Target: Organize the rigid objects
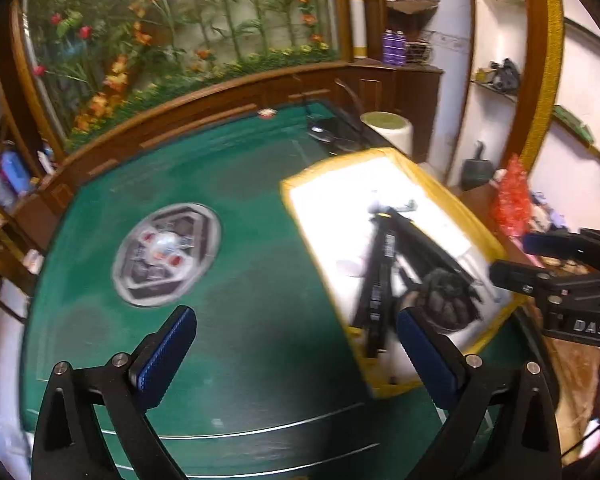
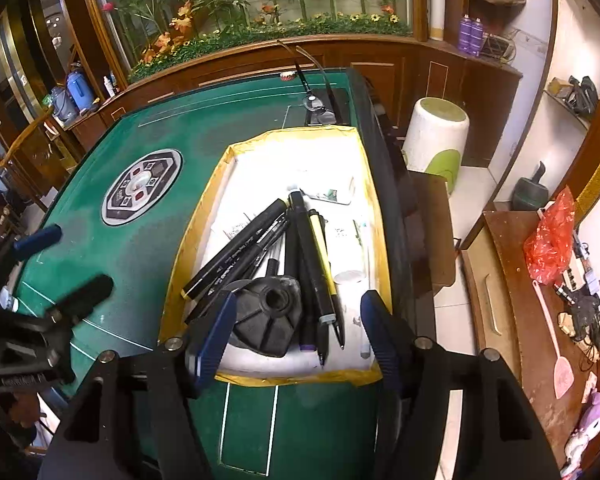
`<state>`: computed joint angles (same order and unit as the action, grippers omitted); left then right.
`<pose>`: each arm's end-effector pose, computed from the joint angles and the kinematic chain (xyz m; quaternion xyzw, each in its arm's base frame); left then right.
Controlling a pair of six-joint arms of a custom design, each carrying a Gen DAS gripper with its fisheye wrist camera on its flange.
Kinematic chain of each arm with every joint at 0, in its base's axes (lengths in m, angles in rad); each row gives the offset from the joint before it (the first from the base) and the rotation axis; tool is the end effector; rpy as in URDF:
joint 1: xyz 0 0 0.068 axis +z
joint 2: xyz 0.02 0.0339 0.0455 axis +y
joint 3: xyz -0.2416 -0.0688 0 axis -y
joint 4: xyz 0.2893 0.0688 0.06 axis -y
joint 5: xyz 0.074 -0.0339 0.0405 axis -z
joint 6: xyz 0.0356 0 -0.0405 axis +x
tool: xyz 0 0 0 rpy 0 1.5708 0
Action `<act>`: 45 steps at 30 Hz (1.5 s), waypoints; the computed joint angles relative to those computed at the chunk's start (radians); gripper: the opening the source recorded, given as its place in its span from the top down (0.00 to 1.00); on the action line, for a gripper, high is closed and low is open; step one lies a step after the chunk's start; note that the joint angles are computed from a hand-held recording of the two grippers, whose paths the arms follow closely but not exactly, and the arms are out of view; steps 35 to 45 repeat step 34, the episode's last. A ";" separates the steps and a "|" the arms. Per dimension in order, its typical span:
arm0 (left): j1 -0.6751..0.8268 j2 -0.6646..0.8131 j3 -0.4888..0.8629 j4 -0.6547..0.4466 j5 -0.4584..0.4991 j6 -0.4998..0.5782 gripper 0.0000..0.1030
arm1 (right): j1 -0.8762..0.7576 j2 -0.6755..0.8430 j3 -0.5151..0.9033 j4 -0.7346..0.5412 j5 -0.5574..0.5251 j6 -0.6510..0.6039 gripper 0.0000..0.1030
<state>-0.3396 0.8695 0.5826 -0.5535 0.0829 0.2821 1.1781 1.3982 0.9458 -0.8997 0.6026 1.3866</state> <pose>0.2174 -0.0799 0.1922 0.2995 0.8840 -0.0489 0.3556 0.1286 0.2578 0.1781 0.1310 0.9407 0.0160 0.3124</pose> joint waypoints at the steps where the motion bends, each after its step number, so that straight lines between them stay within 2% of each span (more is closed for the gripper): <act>1: -0.004 0.005 0.016 -0.012 -0.026 0.011 0.01 | 0.001 -0.005 -0.001 0.001 0.003 0.000 0.38; 7: -0.025 -0.015 0.056 -0.052 -0.117 0.045 0.02 | 0.018 0.003 0.024 -0.020 0.033 0.013 0.38; 19: -0.004 -0.029 0.078 -0.100 -0.058 0.032 0.01 | 0.022 0.019 0.037 -0.027 0.026 0.020 0.38; 30: -0.030 -0.017 0.087 -0.119 -0.070 0.011 0.02 | 0.029 0.003 0.027 -0.046 0.027 0.043 0.38; 33: -0.019 -0.020 0.091 -0.131 -0.034 0.015 0.01 | 0.032 -0.001 0.022 -0.048 0.028 0.047 0.38; 45: -0.021 -0.020 0.090 -0.130 -0.037 0.015 0.01 | 0.033 -0.001 0.022 -0.051 0.027 0.049 0.38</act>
